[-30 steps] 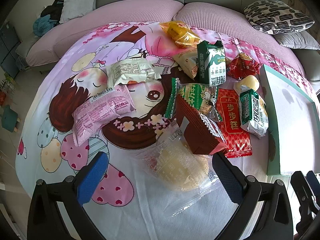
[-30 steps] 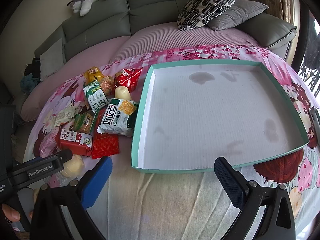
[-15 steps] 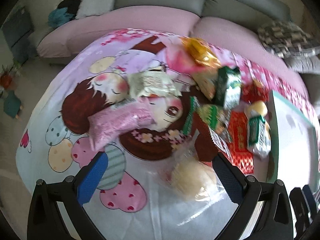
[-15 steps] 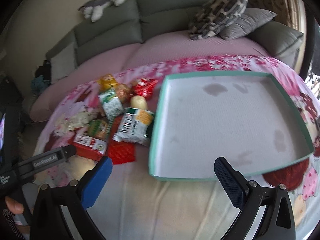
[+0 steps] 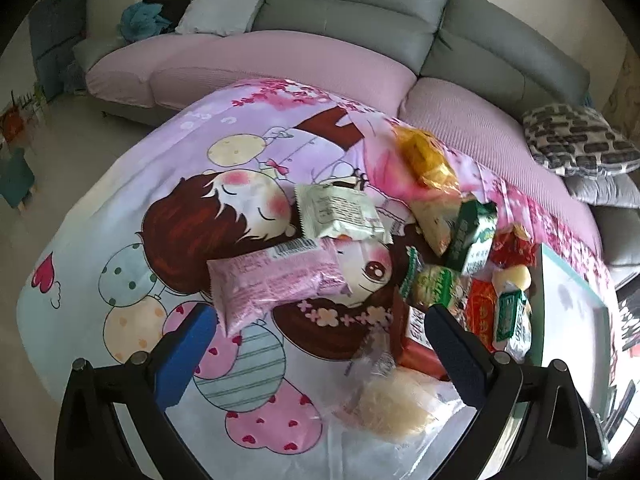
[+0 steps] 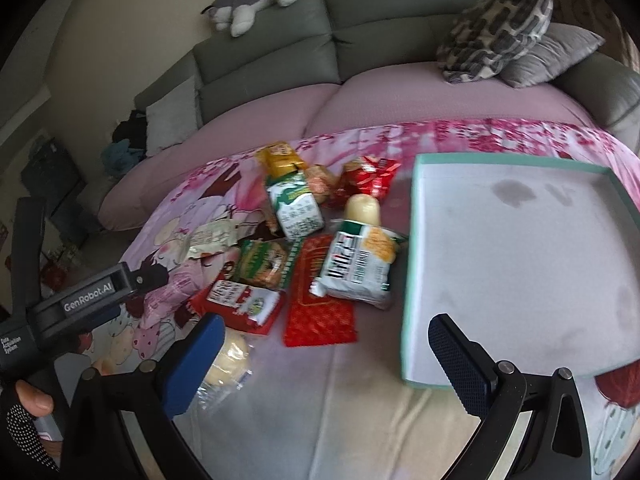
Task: Organize snacks
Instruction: 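Grasp the clear-wrapped round bun with the right gripper while the left gripper approaches the pink cake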
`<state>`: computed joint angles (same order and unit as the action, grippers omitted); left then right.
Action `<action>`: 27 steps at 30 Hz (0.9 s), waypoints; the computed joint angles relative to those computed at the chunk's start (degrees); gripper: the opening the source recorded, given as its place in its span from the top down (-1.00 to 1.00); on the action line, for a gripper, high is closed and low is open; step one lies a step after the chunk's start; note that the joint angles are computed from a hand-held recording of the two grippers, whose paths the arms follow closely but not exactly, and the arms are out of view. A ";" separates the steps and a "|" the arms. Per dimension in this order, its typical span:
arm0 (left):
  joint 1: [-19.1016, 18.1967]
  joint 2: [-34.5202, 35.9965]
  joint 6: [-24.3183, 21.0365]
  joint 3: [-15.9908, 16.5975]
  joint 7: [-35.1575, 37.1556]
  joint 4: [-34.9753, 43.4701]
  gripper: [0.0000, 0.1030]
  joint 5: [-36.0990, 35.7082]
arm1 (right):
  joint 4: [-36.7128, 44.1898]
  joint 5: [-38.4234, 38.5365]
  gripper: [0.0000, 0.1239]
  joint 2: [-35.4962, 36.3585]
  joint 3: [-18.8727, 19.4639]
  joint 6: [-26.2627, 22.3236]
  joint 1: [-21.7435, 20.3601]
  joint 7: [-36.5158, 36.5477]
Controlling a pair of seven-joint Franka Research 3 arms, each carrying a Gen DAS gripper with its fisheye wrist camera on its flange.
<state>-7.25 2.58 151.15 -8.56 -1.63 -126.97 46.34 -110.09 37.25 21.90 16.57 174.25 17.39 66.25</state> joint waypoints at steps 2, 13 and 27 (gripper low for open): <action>0.47 -0.52 1.73 0.44 -1.44 -1.02 -1.00 0.75 | 0.93 -0.17 -0.66 0.78 0.45 -1.13 0.20 -0.54; 2.30 -1.72 0.44 0.58 2.46 -3.97 -1.00 -4.00 | 5.82 -7.82 -0.63 4.20 -3.57 -8.59 6.26 4.91; 3.21 -2.18 -1.13 0.56 3.78 -4.87 -1.00 -6.53 | 6.63 -14.41 -0.40 4.46 -7.54 -11.72 10.88 11.25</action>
